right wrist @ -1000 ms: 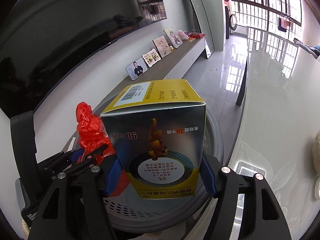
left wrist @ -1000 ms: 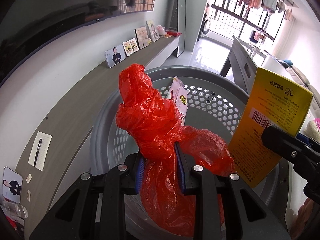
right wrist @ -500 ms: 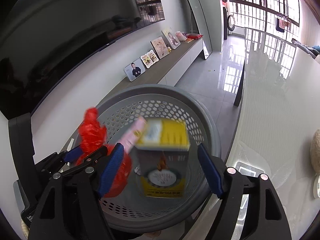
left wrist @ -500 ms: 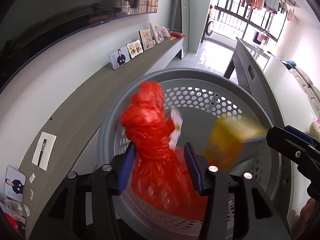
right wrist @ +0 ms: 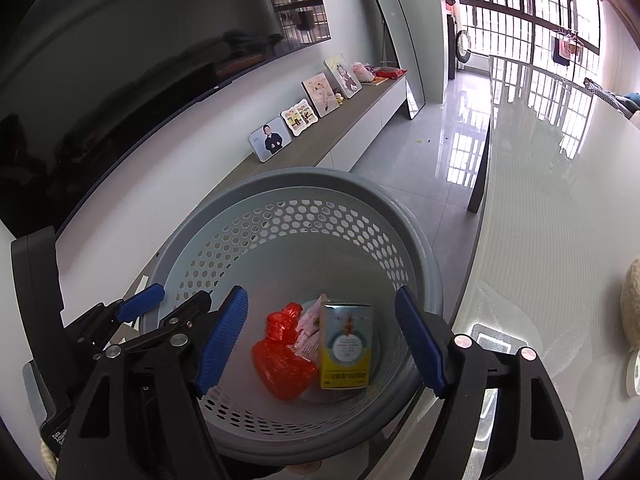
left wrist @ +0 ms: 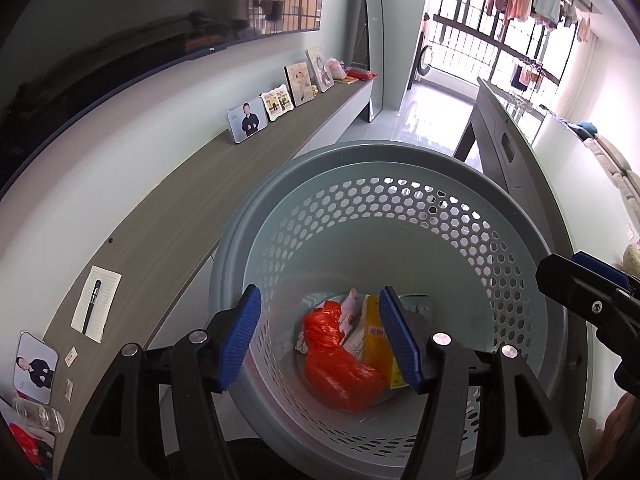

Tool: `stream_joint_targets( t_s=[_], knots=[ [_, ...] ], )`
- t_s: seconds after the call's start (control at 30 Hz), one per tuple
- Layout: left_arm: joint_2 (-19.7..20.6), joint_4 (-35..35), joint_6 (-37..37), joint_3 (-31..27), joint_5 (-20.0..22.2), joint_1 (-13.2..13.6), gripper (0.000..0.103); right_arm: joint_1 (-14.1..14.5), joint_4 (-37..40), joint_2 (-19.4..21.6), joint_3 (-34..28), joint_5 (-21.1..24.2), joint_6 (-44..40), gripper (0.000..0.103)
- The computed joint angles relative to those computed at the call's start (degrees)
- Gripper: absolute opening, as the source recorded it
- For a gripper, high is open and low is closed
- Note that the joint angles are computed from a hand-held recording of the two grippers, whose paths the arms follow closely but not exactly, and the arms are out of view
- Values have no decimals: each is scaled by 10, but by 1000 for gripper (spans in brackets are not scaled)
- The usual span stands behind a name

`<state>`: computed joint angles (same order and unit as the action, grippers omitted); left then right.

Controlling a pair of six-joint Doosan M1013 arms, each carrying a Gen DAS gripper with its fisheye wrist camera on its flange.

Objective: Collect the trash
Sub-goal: 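Carry the bag and box over the grey basket and open both tools, then move both tools back over the table toward the plush toy and lid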

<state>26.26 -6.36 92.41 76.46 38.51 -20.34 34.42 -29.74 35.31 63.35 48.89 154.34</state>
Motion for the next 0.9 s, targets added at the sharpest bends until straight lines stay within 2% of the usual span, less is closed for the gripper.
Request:
stream_joint_targets(
  t_s=[0.4,0.9],
  knots=[
    [-2,2,-1,3,-4,1,62,2,-8,1,-1,0,0,73],
    [-6,-3,9,9,-14,0,69,7,-27,-2,2,-1,15,73]
  ],
)
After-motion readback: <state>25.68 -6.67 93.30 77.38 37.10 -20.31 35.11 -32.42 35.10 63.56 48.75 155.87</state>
